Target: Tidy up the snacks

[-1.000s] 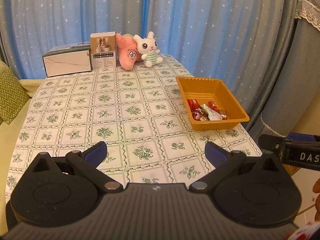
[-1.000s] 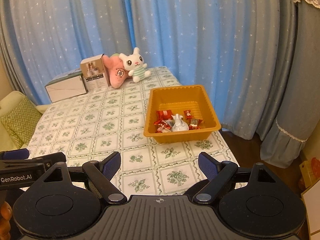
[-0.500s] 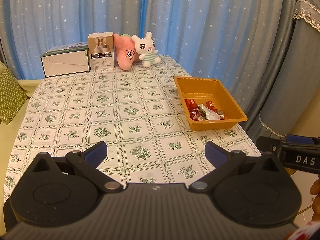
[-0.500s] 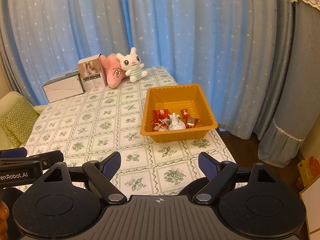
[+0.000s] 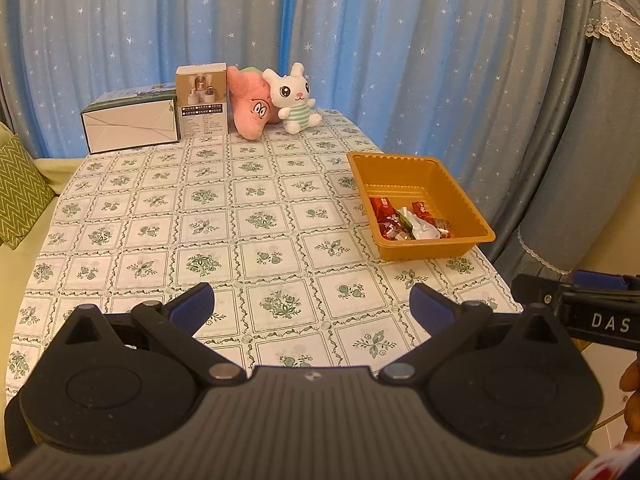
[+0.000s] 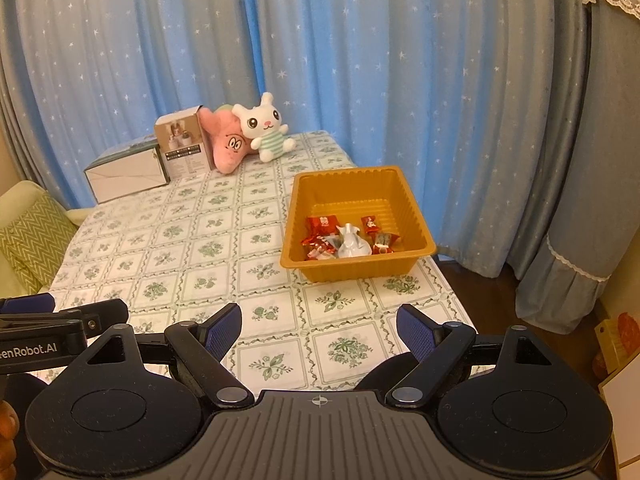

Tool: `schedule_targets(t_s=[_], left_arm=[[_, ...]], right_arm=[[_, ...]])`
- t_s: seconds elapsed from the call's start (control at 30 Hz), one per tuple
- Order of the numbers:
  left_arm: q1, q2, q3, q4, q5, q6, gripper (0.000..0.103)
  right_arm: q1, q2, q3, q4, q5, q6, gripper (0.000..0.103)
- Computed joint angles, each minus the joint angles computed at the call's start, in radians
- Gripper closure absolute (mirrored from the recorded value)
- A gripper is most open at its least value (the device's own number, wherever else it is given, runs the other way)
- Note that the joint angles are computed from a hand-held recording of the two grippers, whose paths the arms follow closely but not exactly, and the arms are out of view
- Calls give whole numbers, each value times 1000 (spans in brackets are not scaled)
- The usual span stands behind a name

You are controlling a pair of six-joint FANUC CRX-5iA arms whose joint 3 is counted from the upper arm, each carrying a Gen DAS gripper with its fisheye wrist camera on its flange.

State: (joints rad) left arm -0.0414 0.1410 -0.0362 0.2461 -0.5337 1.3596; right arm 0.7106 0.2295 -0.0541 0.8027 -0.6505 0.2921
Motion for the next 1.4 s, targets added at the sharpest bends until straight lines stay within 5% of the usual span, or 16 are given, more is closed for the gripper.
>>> schedule_targets(t_s=[1.4], left_arm=[[-4, 5, -3, 4, 14, -6, 0]], right_arm=[[3, 5, 2, 11, 2, -20, 19]])
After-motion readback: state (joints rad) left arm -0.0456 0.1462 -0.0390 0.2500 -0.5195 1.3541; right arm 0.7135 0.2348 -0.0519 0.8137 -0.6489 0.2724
